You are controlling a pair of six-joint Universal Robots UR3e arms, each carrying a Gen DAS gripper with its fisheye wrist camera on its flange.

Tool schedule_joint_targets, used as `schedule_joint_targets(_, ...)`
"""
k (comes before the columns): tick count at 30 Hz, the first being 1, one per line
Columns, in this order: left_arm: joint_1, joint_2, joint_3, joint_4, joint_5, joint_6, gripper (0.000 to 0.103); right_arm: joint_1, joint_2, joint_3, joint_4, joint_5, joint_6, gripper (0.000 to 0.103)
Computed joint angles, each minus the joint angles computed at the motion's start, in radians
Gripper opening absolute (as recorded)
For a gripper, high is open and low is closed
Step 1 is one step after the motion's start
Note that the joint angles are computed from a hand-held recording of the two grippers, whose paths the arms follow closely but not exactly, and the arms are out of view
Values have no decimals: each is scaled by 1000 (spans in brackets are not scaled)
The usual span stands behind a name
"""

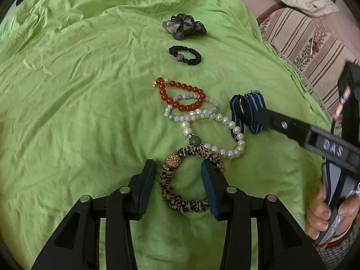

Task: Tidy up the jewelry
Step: 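Grasp the leopard-print scrunchie with the left tool while the right tool grasps the blue striped watch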

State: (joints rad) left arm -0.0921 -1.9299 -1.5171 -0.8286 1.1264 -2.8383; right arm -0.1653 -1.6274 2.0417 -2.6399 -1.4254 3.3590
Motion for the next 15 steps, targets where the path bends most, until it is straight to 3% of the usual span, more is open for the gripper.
schedule_joint_targets(3,-4,9,-34,51,16,-5,33,28,51,-36,-17,-37,5,75)
schedule_joint_targets(4,-4,12,-46,67,16,-7,33,36,63,-44,-19,-48,6,70)
schedule_joint_targets(7,-13,19,-68,102,37,-11,29,45,78,-48,-22,-61,3,42)
schedule_joint_targets(8,-19,17,-69,110,48,-12,22,41,75,-40,-29,-54,1,27)
schedule_joint_targets(9,-25,15,-67,115,58,-13,17,38,65,-33,-34,-48,-1,22)
schedule_joint_targets(10,-26,18,-66,110,60,-12,11,43,58,-32,-33,-56,-1,21)
schedule_joint_targets(15,-18,72,-102,102,58,-11,10,36,-15,-17,2,-52,-5,21)
